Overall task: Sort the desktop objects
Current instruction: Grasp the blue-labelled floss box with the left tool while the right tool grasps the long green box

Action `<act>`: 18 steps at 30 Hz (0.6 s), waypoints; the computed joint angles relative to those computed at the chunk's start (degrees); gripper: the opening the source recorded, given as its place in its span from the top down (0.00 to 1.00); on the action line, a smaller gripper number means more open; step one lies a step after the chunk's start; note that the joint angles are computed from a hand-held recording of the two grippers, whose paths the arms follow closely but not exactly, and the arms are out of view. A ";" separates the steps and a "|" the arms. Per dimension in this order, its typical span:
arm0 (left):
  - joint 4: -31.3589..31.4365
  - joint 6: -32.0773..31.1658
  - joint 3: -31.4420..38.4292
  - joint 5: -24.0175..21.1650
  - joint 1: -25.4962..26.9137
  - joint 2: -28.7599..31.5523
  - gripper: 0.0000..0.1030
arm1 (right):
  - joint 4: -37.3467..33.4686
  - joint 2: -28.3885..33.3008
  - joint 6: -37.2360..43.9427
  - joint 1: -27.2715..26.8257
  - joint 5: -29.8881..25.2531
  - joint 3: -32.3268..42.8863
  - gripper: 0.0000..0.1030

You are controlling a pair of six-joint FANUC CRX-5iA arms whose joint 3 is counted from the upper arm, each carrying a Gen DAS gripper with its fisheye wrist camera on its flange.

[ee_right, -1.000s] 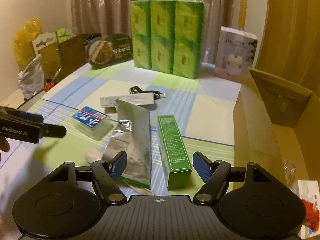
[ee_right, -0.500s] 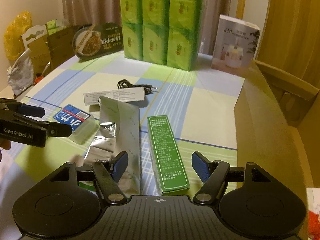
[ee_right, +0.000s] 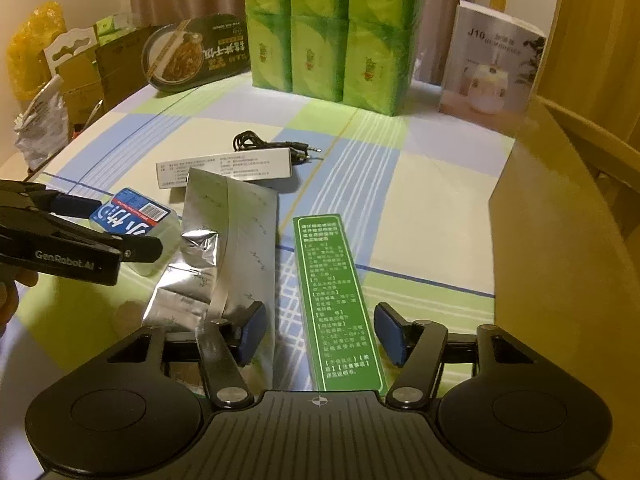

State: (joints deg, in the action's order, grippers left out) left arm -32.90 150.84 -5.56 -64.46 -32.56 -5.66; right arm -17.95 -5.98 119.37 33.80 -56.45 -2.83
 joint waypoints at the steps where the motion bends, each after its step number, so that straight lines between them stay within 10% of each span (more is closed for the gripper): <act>1: -0.20 -0.24 0.16 -0.05 0.00 0.23 0.10 | -0.30 0.24 0.29 -0.11 -0.16 0.22 0.48; 18: -1.97 -0.46 1.50 -2.60 -0.48 2.51 0.18 | 0.53 1.61 -0.27 0.10 -0.92 0.86 0.71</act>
